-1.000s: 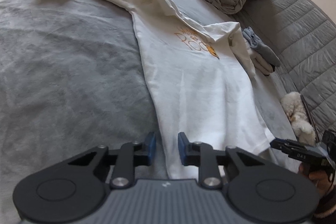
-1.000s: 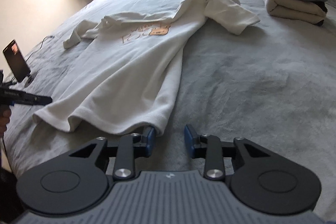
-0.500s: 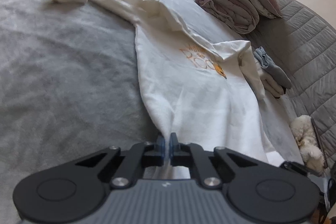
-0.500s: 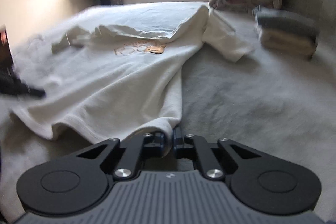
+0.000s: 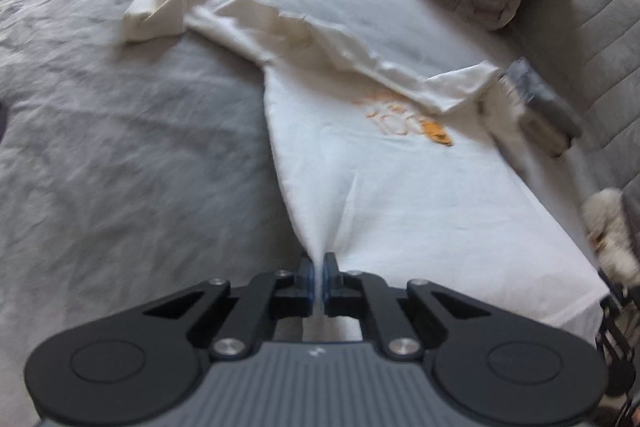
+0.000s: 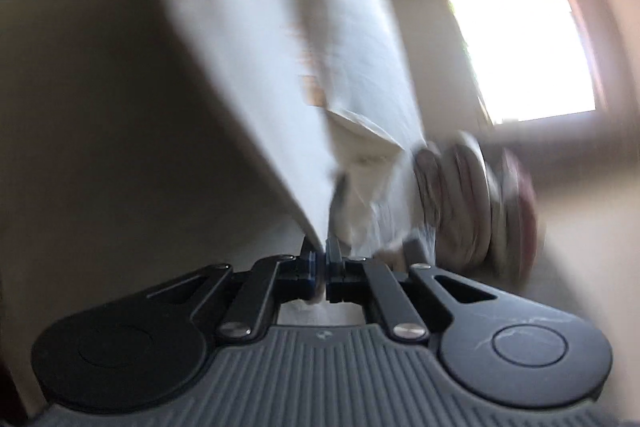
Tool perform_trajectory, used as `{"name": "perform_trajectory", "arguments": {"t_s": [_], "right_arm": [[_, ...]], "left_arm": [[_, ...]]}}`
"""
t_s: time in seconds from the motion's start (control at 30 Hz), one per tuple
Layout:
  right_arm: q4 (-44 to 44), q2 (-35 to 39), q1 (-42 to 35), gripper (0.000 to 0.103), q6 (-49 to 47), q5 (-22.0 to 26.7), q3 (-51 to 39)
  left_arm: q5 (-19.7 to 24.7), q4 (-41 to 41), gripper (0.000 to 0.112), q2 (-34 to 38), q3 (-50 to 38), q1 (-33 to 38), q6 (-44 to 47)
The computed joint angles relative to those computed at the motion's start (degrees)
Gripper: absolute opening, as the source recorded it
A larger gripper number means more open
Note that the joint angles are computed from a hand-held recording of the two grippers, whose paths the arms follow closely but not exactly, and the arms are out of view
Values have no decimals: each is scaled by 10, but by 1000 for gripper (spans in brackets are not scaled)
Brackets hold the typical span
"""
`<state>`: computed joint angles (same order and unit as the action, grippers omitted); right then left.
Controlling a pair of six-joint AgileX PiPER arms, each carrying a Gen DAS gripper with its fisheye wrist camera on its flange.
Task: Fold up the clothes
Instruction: 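Grasp the hem with both grippers and pull it taut along the bed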
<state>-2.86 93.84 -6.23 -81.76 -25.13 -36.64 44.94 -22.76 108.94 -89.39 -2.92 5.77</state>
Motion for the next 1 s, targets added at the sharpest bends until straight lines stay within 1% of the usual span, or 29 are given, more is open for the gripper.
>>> {"name": "perform_trajectory", "arguments": {"t_s": [0.07,0.1,0.13,0.17,0.2,0.23,0.3,0.33,0.37,0.4,0.47,0.53,0.63,0.67,0.73,0.83,0.87,0.93,1.0], "right_arm": [[-29,-9,-5,3,-52,-2,43],[-26,-7,-4,3,-69,-1,55],[-21,-4,-3,3,-87,-3,66],[-13,5,-3,3,-101,-17,77],[-2,16,-1,3,-113,-34,83],[7,28,1,3,-124,-50,87],[22,44,4,3,-120,-52,83],[28,44,6,3,-120,-46,80],[34,45,7,3,-120,-40,78],[40,46,9,3,-120,-35,75],[54,49,13,3,-124,-22,65],[86,48,27,3,-138,-2,55],[121,45,38,3,-163,5,58],[130,45,41,3,-172,4,59],[146,44,46,3,-190,5,62],[158,27,44,3,-220,30,55],[157,14,40,3,-223,47,52],[132,-17,28,3,-204,92,45],[89,-59,17,3,-160,156,37]], "left_arm": [[12,-4,4,2,10,9,0],[17,-11,4,4,17,16,3],[12,-23,4,5,29,21,14],[6,-35,4,6,42,26,27],[-13,-49,5,5,63,30,43],[-22,-64,5,5,75,33,63],[-45,-111,6,-7,116,43,117],[-40,-138,8,-11,127,52,143],[-25,-152,12,-12,129,60,153],[-10,-158,13,-13,129,67,158],[19,-164,21,-19,133,77,172],[47,-167,26,-27,142,82,194],[62,-165,24,-33,155,86,208],[66,-159,15,-34,156,85,205],[70,-150,6,-39,162,81,208],[56,-144,6,-63,173,79,204],[54,-144,5,-75,178,82,210],[62,-153,5,-95,180,90,227],[73,-159,5,-115,179,98,246]]}}
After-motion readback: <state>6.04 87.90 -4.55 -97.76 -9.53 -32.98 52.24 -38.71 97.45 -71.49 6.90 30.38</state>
